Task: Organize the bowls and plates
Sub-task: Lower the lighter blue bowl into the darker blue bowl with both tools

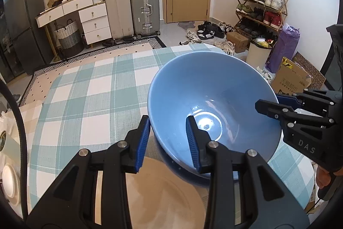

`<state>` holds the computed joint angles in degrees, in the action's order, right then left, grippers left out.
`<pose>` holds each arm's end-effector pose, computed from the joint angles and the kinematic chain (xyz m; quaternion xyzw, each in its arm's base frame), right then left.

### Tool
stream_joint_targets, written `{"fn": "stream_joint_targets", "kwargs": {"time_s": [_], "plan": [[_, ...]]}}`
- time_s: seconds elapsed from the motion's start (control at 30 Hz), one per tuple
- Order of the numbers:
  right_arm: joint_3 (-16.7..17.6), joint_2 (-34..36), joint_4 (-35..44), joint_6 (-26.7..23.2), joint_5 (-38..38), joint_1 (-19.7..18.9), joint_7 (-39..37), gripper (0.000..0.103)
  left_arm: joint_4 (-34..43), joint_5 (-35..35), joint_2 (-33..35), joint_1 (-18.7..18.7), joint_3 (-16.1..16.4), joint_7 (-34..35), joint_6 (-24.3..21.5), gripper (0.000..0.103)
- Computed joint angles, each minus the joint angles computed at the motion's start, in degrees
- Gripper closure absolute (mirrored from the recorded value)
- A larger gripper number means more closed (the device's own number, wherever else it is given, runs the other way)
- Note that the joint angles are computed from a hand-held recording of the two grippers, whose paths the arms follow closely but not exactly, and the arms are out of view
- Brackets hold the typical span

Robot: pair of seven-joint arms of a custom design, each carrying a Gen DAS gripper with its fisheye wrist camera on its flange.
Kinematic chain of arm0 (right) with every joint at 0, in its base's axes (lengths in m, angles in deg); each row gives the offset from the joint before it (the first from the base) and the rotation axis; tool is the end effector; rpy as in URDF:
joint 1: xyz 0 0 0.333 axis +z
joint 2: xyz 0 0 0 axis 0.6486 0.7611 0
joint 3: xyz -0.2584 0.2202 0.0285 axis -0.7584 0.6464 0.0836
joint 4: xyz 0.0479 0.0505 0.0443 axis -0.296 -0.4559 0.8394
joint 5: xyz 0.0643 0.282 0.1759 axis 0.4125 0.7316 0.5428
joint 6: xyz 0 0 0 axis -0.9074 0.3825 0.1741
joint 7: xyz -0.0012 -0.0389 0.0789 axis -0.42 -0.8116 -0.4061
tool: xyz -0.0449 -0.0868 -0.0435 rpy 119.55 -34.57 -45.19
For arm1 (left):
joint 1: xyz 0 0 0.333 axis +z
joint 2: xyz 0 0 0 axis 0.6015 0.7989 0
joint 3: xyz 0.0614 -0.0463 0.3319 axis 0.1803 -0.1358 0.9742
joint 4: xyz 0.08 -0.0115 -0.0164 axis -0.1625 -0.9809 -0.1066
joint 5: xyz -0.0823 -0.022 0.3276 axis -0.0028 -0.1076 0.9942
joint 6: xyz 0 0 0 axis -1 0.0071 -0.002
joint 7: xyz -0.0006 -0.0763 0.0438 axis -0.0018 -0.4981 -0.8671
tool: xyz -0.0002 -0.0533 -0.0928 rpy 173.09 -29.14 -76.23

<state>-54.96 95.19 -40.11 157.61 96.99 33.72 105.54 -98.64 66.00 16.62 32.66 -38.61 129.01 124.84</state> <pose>0.5789 -0.0667 0.4836 -0.6763 0.6540 -0.2284 0.2503 0.6920 -0.1372 0.4933 -0.4914 0.7810 -0.3256 0.2065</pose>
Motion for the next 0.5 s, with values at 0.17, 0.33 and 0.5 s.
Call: {"fn": "stream_joint_targets", "kwargs": {"time_s": [0.17, 0.33, 0.5], "plan": [[-0.92, 0.46, -1.31, 1.61, -3.59, 1.17, 3.04, 0.083, 0.32, 0.47, 1.14, 0.11, 0.26, 0.41, -0.03, 0.072], [-0.51, 0.84, -1.81, 1.88, -5.46, 0.83, 4.55, 0.083, 0.28, 1.23, 1.84, -0.17, 0.66, 0.07, 0.38, 0.072], [-0.92, 0.94, -2.41, 2.61, -8.80, 1.10, 7.03, 0.082, -0.20, 2.83, 2.37, -1.30, 1.74, -0.61, 1.71, 0.072]]}}
